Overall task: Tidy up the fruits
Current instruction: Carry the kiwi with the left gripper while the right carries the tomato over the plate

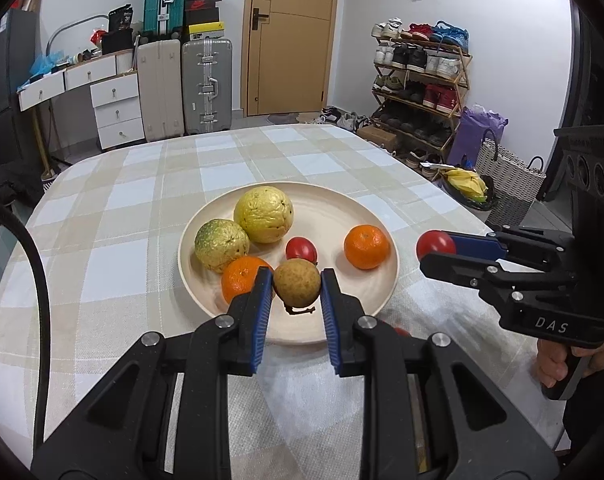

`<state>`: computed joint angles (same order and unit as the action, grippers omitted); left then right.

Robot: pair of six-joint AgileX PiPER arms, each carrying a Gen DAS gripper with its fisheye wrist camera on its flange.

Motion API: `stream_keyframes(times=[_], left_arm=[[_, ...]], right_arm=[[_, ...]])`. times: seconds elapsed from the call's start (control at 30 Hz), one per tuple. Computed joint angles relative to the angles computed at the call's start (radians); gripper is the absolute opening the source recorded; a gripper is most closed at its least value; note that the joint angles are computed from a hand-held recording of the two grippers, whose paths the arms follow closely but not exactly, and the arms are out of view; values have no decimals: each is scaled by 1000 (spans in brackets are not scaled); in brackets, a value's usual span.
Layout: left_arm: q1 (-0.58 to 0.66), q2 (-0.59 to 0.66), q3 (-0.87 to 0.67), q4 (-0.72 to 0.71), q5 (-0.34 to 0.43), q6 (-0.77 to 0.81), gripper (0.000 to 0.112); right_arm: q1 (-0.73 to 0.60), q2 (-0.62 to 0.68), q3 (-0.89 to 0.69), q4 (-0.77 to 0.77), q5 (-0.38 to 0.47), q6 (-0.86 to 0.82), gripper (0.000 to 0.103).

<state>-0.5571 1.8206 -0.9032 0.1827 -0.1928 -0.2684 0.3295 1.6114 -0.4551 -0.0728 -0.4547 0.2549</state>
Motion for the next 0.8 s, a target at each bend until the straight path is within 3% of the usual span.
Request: stream_keyframes(times=[0.3,0.53,0.73,0.8], left_arm=[[-26,56,-72,-282,6,264,22],[-22,91,-121,-324,13,299,22],[-22,118,-156,-345,29,320,22],[-28,132,-168,-386,29,362,22]], right_arm=[[-7,12,-52,56,27,-47,31],[-27,43,-115,5,74,-6,31],[-74,79,-161,-185,83,193,31],[-72,90,-177,-158,98,173,31]])
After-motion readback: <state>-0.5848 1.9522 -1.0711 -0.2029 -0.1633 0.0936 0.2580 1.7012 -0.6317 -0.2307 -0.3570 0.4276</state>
